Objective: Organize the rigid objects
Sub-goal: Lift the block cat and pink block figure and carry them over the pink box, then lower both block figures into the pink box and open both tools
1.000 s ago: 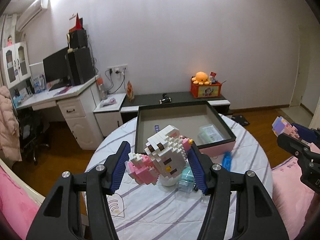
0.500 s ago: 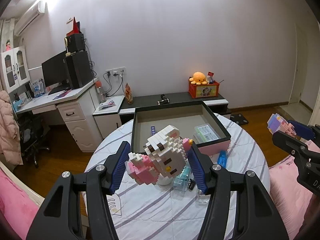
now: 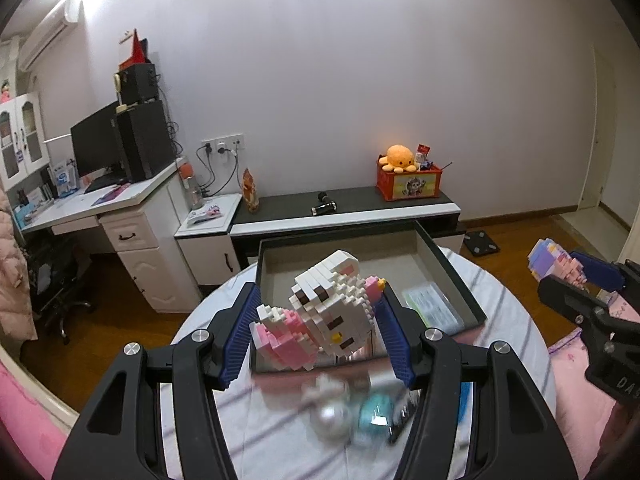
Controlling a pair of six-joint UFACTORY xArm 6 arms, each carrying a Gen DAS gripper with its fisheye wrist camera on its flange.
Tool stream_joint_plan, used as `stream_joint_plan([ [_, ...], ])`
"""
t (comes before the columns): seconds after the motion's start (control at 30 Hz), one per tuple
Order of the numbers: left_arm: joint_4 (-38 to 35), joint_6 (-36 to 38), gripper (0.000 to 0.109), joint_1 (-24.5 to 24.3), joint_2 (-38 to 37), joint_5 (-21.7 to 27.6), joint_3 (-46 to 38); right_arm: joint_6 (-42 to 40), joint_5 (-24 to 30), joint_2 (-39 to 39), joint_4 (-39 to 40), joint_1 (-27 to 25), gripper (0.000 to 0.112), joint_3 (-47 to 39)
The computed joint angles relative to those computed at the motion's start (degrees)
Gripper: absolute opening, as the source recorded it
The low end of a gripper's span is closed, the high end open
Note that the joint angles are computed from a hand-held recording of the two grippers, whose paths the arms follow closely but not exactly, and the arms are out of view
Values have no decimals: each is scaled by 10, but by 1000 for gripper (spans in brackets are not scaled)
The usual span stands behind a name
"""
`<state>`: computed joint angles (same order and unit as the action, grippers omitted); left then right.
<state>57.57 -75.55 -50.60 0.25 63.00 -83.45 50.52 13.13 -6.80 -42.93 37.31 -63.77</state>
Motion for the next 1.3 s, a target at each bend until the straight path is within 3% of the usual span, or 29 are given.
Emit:
stream_joint_plan([
  [0.17,-60,72,59,77,63,-76,-61,-125,9,110,111,-10,56,-111],
  [0.3,-126,137,59,123,127,-103,-124,-234,36,201,213,-14,56,-209],
  [0.6,-247,237,59,176,269,-100,-256,-370,142,374,335,-25,56,-415],
  [0.73,-272,258,59,184,310,-74,-298,-396,184,424,365,-27,56,-480],
  [0.83,-300,269,61,190,319,-83,-303,-392,188,436,368,-30,56,-493],
  [0.9,-301,265,78,191,321,-75,-307,-398,187,440,383,-30,56,-497],
  [0.93,-294,261,95,190,324,-65,-313,-404,182,437,401,-32,57,-492],
  [0.97,-285,256,102,189,323,-63,-311,-406,190,443,411,-33,57,-504],
  [1.0,-276,252,102,188,317,-69,-302,-405,190,442,416,-35,59,-502],
  [1.07,-275,254,102,188,311,-69,-295,-381,180,434,395,-37,80,-491],
  [1.13,-272,250,102,190,305,-73,-285,-351,167,422,356,-37,81,-474],
  [1.3,-265,243,102,188,308,-50,-295,-353,160,418,353,-36,81,-473],
])
